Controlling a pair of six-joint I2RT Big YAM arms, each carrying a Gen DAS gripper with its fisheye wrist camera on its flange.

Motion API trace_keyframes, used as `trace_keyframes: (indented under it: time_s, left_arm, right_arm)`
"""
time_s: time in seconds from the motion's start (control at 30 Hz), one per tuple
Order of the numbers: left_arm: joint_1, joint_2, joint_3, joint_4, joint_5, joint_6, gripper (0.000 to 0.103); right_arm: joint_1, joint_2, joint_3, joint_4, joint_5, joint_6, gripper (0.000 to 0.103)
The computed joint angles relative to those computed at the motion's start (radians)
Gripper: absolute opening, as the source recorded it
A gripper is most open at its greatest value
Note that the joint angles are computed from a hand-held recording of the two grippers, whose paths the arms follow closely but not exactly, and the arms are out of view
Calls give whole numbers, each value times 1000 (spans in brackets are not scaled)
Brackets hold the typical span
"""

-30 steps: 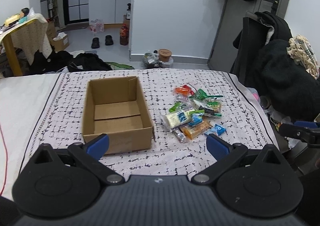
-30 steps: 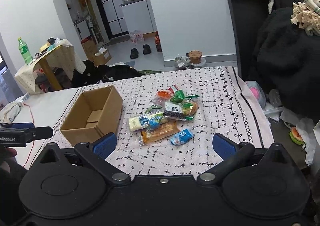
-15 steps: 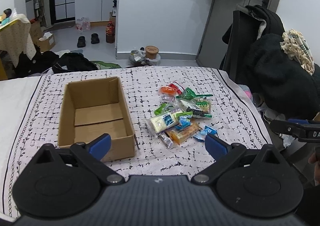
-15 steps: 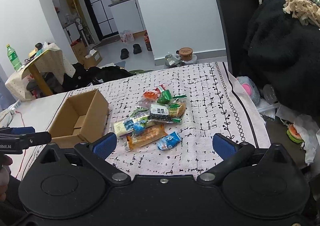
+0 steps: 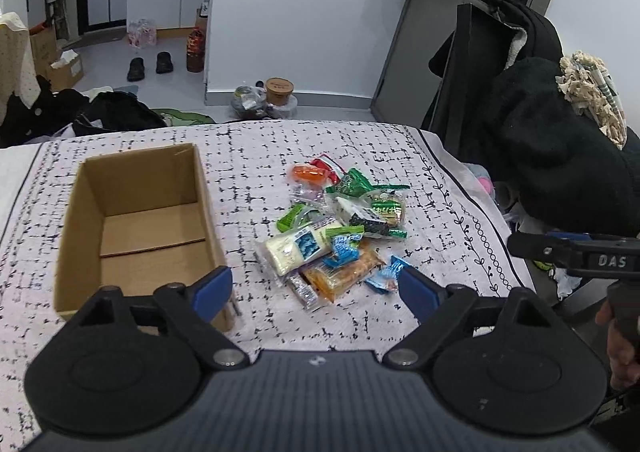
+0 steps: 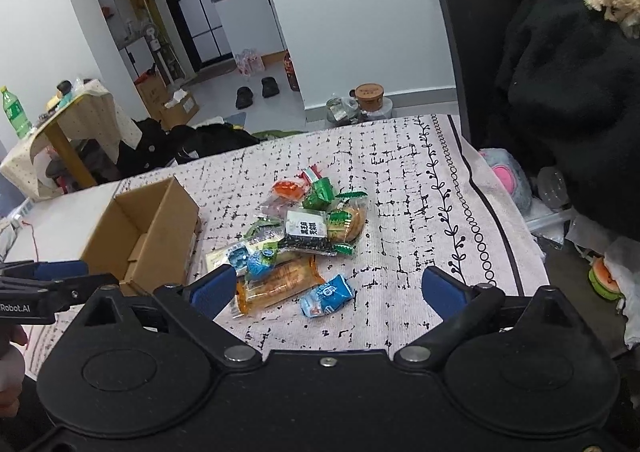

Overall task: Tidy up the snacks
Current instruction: 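Lower both tools toward the snack pile and close on blue candies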

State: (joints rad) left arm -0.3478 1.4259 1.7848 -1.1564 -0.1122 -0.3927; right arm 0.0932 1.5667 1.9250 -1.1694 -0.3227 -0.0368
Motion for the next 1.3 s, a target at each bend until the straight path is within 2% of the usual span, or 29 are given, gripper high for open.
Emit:
trace_keyframes:
  time_s: [0.2,0.27,0.4,0.5,0.73,0.97,1.1,1.3]
  left_arm:
    - [15,42,10,43,47,14,80]
    - [21,63,23,49,66,13,74]
    - [33,97,36,73,98,21,71]
    - [43,129,49,80,127,18,68]
    - [53,177,42,115,165,14,61]
    - [54,210,22,158,178,-36,49]
    - [47,223,22,174,173,-56,48]
    - [34,249,28,198,162,-80,48]
  right_arm:
    - [15,59,39,-28,5,-13,89]
    - [17,85,59,-43,4,-18,86]
    - [27,118,70,-54,37,-38,78]
    - [26,137,71,-60,23,-24,70]
    - [31,172,53,-17,14,0,67]
    - [35,186,25,10,6,5,63]
    - [41,163,-38,66,16,-19,63]
    - [42,144,-90,127,-14,-28,63]
